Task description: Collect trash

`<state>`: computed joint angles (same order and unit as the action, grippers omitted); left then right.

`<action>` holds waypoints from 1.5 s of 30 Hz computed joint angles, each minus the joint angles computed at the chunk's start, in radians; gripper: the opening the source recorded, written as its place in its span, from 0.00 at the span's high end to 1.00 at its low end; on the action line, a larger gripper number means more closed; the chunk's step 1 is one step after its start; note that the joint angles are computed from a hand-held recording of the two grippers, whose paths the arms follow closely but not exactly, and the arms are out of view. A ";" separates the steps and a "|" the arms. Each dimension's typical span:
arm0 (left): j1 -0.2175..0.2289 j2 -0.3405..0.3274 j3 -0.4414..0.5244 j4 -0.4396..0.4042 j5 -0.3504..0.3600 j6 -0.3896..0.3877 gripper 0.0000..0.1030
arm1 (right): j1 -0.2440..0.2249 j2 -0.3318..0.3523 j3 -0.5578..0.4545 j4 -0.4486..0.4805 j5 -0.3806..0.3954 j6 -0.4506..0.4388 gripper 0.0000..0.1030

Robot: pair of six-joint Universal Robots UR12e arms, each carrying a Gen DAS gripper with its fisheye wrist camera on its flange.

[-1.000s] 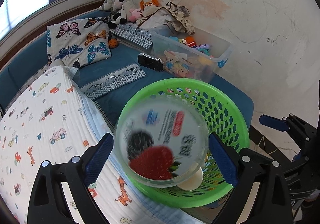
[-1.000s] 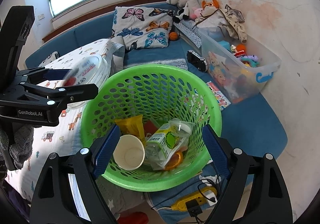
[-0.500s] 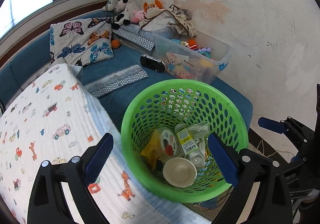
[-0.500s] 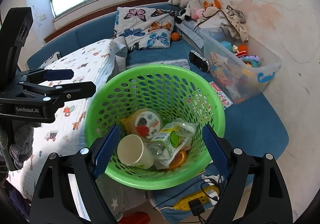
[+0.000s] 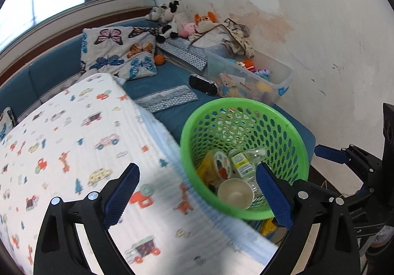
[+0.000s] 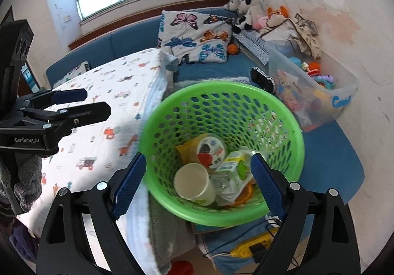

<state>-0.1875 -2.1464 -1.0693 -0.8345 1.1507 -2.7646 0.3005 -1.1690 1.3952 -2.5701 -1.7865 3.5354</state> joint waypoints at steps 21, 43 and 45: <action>0.081 0.124 -0.203 0.218 0.037 -0.084 0.07 | 0.071 0.044 -0.068 -0.026 -0.025 -0.079 0.04; 0.151 0.233 -0.388 0.405 0.147 -0.169 0.07 | 0.144 0.075 -0.098 -0.065 -0.131 -0.096 0.04; 0.152 0.242 -0.406 0.429 0.168 -0.170 0.07 | 0.150 0.076 -0.094 -0.082 -0.143 -0.097 0.04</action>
<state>-0.0354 -1.9048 -1.4751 -0.4056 1.3191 -2.9341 0.4501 -1.0934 1.3011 -2.6523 -1.9300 3.4384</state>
